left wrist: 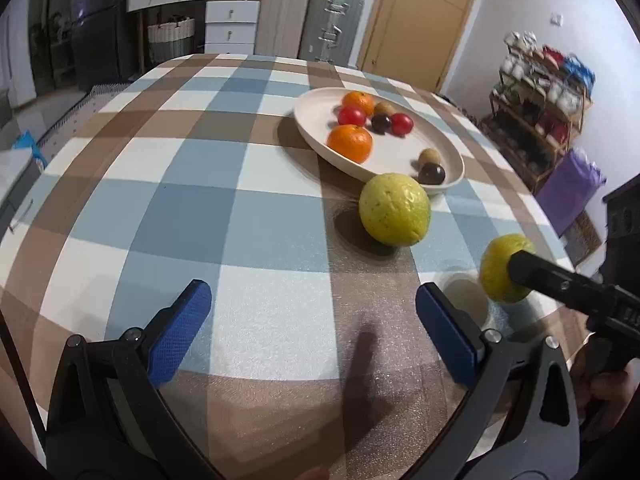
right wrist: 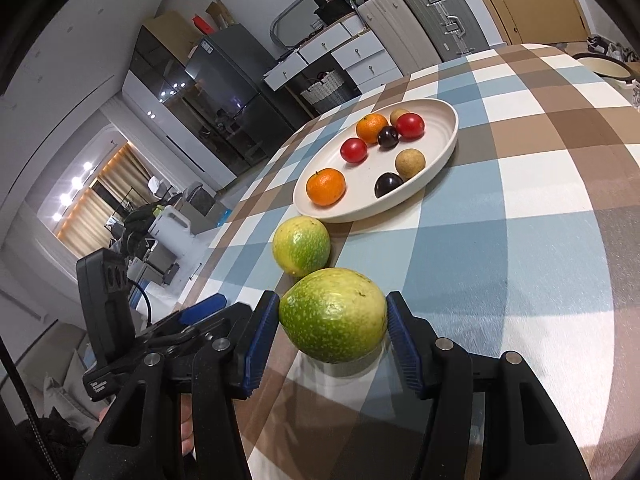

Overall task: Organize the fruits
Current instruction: 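Grasp the green citrus with the right gripper while the left gripper grasps the lemon, then lift the green citrus with the right gripper while the left gripper lifts the lemon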

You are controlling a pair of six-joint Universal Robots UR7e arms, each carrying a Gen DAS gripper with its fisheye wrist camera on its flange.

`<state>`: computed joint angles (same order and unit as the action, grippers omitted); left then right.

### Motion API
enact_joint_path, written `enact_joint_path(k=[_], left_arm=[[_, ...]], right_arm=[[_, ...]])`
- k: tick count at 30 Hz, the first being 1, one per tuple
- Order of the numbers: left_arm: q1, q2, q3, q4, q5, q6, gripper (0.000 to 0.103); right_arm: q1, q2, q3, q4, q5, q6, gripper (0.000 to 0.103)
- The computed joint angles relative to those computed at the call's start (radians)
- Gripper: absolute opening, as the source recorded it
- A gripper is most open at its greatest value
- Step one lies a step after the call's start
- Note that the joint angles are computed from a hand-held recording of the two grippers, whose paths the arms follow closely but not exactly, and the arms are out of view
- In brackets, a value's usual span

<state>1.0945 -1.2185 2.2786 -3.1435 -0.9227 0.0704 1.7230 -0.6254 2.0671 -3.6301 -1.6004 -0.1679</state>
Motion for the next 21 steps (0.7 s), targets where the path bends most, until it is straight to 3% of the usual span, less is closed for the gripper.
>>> enact_joint_path(k=[3, 6, 9, 17, 21], left_arm=[[-0.016, 0.020, -0.004, -0.026, 0.033, 0.012, 0.102], [-0.009, 0.023, -0.035, 0.026, -0.021, -0.038, 0.102], [-0.016, 0.047, -0.068, 0.054, -0.019, -0.050, 0.102], [-0.040, 0.128, -0.168, 0.122, 0.048, -0.037, 0.101], [-0.031, 0.144, -0.190, 0.118, 0.016, -0.029, 0.091]], right_arm=[[0.001, -0.008, 0.015, -0.021, -0.006, -0.010, 0.055], [-0.001, -0.023, 0.037, -0.050, -0.013, -0.017, 0.055], [-0.013, -0.035, 0.050, -0.056, -0.008, -0.008, 0.055], [-0.020, -0.057, 0.082, -0.094, 0.013, -0.011, 0.055], [-0.026, -0.058, 0.088, -0.107, 0.021, -0.006, 0.055]])
